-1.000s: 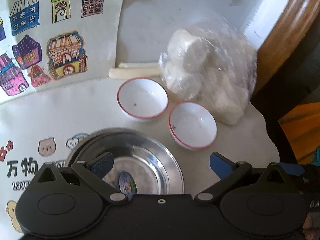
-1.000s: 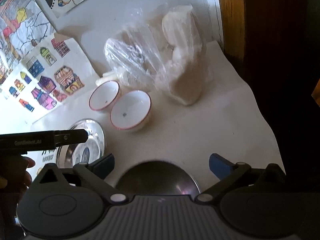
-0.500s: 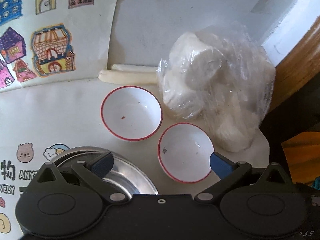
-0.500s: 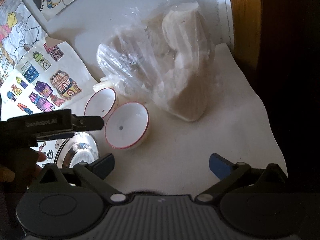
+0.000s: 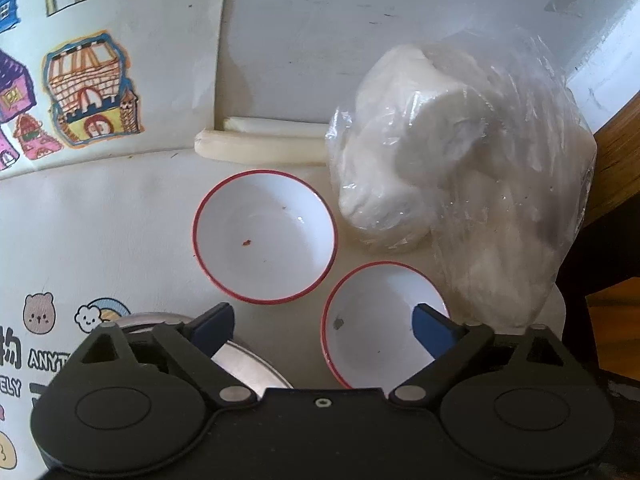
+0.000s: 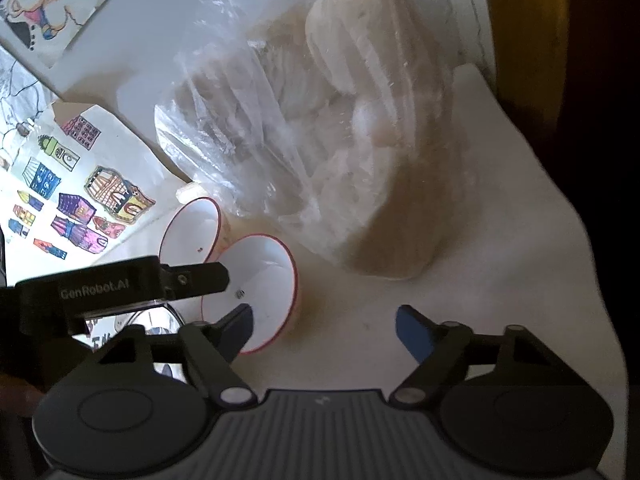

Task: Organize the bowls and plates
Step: 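Move both grippers to a red-rimmed white bowl and close on its rim, then lift the white bowl with both grippers and carry it toward the steel bowl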

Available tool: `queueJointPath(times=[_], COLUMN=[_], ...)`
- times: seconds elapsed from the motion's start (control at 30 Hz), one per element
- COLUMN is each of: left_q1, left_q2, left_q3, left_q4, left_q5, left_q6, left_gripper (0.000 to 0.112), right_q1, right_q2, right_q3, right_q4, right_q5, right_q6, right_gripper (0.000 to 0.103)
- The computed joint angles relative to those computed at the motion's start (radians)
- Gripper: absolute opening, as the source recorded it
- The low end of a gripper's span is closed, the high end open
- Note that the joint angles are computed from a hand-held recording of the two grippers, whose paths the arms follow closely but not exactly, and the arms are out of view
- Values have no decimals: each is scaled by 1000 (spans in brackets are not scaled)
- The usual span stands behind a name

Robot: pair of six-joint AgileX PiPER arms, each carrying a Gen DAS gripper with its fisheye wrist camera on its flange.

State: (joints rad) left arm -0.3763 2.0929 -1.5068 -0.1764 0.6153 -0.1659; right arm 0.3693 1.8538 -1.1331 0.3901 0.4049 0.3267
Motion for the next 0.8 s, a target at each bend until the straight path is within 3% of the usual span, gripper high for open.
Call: queueJointPath(times=[0.13, 0.27, 0.4, 0.6, 0.67, 0.8], left_q1=[-9, -7, -5, 4, 8, 26], left_q2=[22, 38, 57, 69, 68, 43], left_q3=[-30, -47, -68, -68, -61, -12], left_q4=[3, -37, -76, -76, -70, -106], left_q5=[22, 38, 56, 66, 65, 43], left_q6=[-3, 25, 61, 49, 33, 40], left_gripper=[82, 55, 40, 27, 16, 11], right_q1=[-7, -8, -10, -30, -33, -33], right_q2=[49, 89, 114, 121, 126, 129], right_q3=[-46, -86, -105, -93, -96, -106], right_q4=[52, 100, 163, 290, 311, 299], right_q5=[14, 37, 51, 53, 56, 67], right_q6=[-53, -101, -158, -287, -303, -288], right_gripper=[68, 48, 30, 17, 17, 15])
